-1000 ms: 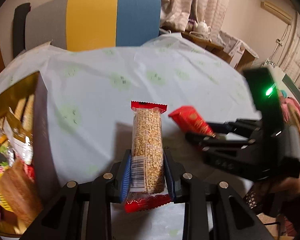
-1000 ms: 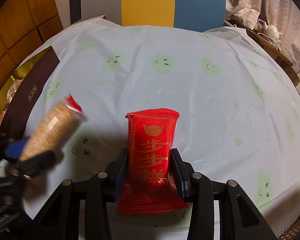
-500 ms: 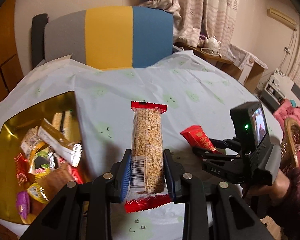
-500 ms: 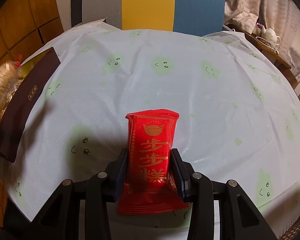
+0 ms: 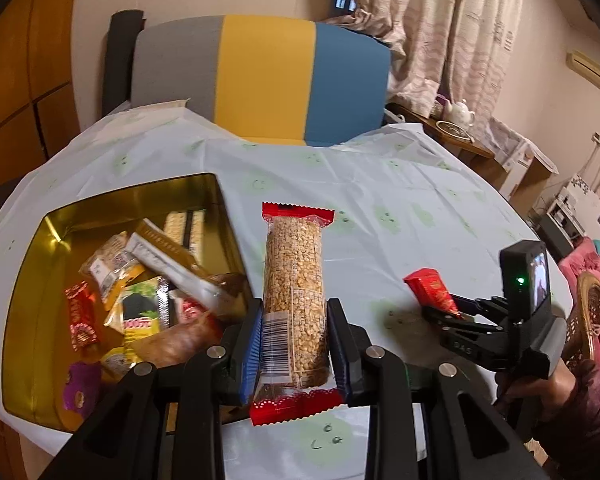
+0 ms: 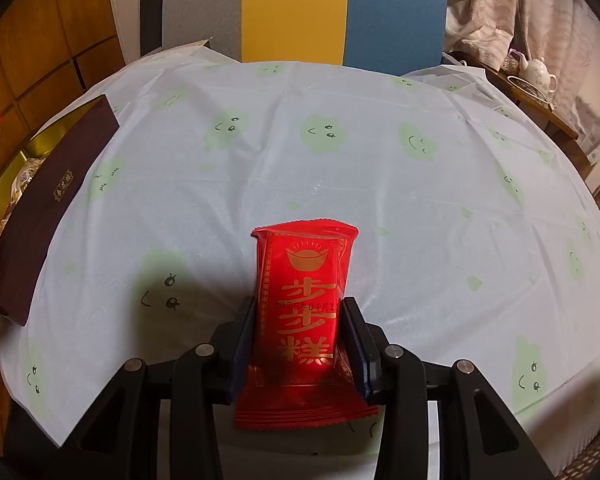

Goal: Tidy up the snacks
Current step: 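Lower the rice-cracker bar into the gold tin and open the left tool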

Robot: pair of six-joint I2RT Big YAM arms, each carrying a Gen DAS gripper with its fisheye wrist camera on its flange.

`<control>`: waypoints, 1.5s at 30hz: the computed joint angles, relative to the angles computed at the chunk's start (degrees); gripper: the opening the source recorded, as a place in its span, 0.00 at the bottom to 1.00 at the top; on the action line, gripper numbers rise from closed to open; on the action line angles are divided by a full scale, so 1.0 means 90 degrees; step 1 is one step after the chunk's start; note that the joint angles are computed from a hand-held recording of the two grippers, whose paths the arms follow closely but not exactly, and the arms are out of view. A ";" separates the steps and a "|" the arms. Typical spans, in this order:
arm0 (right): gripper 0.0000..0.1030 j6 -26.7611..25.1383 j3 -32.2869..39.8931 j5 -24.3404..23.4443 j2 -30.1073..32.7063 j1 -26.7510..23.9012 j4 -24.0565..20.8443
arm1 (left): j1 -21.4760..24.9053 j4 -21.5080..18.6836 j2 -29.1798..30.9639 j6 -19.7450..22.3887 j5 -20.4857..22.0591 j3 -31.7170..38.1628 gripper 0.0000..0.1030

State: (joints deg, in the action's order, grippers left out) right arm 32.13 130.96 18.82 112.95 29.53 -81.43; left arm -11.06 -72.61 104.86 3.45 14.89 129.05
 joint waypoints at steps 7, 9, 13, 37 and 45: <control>0.41 0.0002 -0.0055 0.0031 -0.0029 0.0013 0.0056 | 0.0424 -0.0026 0.0041 -0.0359 0.0043 0.0075 0.30; 0.41 0.0003 -0.0089 0.0034 -0.0047 0.0013 0.0084 | 0.0643 -0.0012 0.0056 -0.0612 0.0030 0.0117 0.30; 0.41 0.0010 -0.0174 0.0046 -0.0093 0.0016 0.0157 | 0.1132 -0.0075 0.0171 -0.1118 -0.0120 0.0298 0.30; 0.41 0.0071 -0.0527 0.0043 -0.0280 0.0003 0.0448 | 0.1336 -0.1241 0.1345 -0.2310 0.0229 0.1467 0.31; 0.41 0.0064 -0.0535 0.0056 -0.0284 0.0004 0.0453 | 0.1140 -0.0646 0.0786 -0.1416 -0.0685 0.0695 0.30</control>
State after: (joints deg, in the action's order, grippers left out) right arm 32.71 126.14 19.32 110.39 29.56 -77.36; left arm -0.79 -78.43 111.94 -9.30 8.72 135.30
